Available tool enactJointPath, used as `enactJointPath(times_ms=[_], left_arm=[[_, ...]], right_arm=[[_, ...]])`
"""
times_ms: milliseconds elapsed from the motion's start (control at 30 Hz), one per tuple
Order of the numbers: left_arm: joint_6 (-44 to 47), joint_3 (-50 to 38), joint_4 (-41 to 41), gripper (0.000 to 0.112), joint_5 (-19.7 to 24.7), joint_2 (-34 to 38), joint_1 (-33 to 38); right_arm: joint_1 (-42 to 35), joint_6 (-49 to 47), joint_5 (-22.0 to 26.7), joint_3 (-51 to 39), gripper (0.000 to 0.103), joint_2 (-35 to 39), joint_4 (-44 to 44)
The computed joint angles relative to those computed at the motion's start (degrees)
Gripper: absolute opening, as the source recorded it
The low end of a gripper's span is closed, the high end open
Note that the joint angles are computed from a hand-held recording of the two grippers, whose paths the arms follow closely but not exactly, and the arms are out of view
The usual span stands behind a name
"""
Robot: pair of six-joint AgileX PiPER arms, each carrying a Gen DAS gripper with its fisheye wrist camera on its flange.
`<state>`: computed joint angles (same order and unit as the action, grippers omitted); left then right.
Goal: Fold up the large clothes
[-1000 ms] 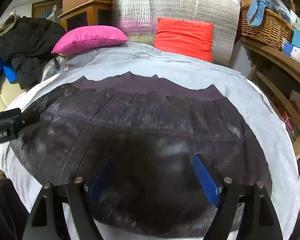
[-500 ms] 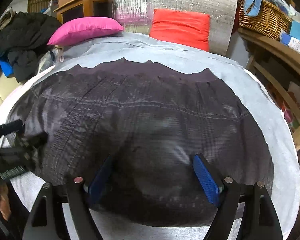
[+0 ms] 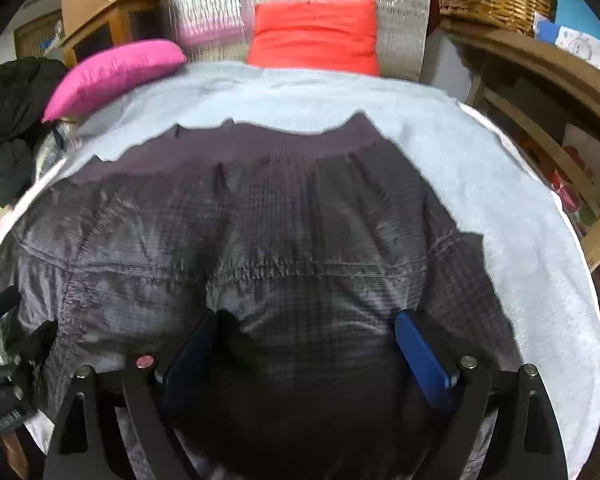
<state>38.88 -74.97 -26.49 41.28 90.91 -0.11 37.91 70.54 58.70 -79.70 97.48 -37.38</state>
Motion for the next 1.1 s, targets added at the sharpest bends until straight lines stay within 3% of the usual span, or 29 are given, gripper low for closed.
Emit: enactJointPath(times_ms=[100, 233, 367, 467, 533, 600, 733, 833, 900, 967, 1100], left_arm=[[-2.87, -8.78, -0.98, 0.088, 1.5, 4.32, 2.6], [-13.62, -23.74, 7.34, 0.088, 5.38, 15.08, 4.12], [-24.62, -38.05, 14.34, 0.088, 14.4, 26.74, 6.96], [-27.04, -44.65, 12.02, 0.088, 20.95, 32.23, 9.71], [-28.0, -47.05, 8.93, 0.088, 23.86, 33.61, 11.44], [-28.43, -45.1, 8.16, 0.088, 22.99, 31.78, 12.17], [-26.41, -36.11, 6.97, 0.088, 17.18, 26.42, 13.01], [-25.75, -34.01, 8.42, 0.088, 18.13, 24.93, 12.95], [-22.57, -26.08, 7.57, 0.088, 13.13, 18.53, 13.37], [-18.36, -19.65, 6.42, 0.088, 9.46, 12.87, 13.14], [-10.51, -9.08, 2.2, 0.088, 6.45, 3.44, 12.86]], right_arm=[[-1.76, -1.16, -0.57, -3.11, 0.092, -1.2, -0.75], [-5.47, -7.42, 0.52, -10.8, 0.092, 2.52, -0.48], [-12.05, -11.75, 1.61, -13.47, 0.092, 7.04, 5.62], [-16.34, -13.53, -2.58, -10.78, 0.092, 7.13, 12.25], [-15.16, -12.3, -1.73, -11.03, 0.092, 6.55, 10.46], [-13.02, -9.77, -1.1, -10.68, 0.092, 4.95, 7.09], [-10.87, -5.24, -0.5, -6.6, 0.092, 1.6, 1.31], [-13.64, -8.19, 2.42, -7.0, 0.092, 3.02, 7.13], [-12.95, -4.48, 0.67, -4.01, 0.092, -0.37, 6.78], [-8.74, 0.5, 1.42, -2.07, 0.092, -3.76, 1.44], [3.52, 9.65, 4.77, 1.71, 0.092, -6.75, -7.47]])
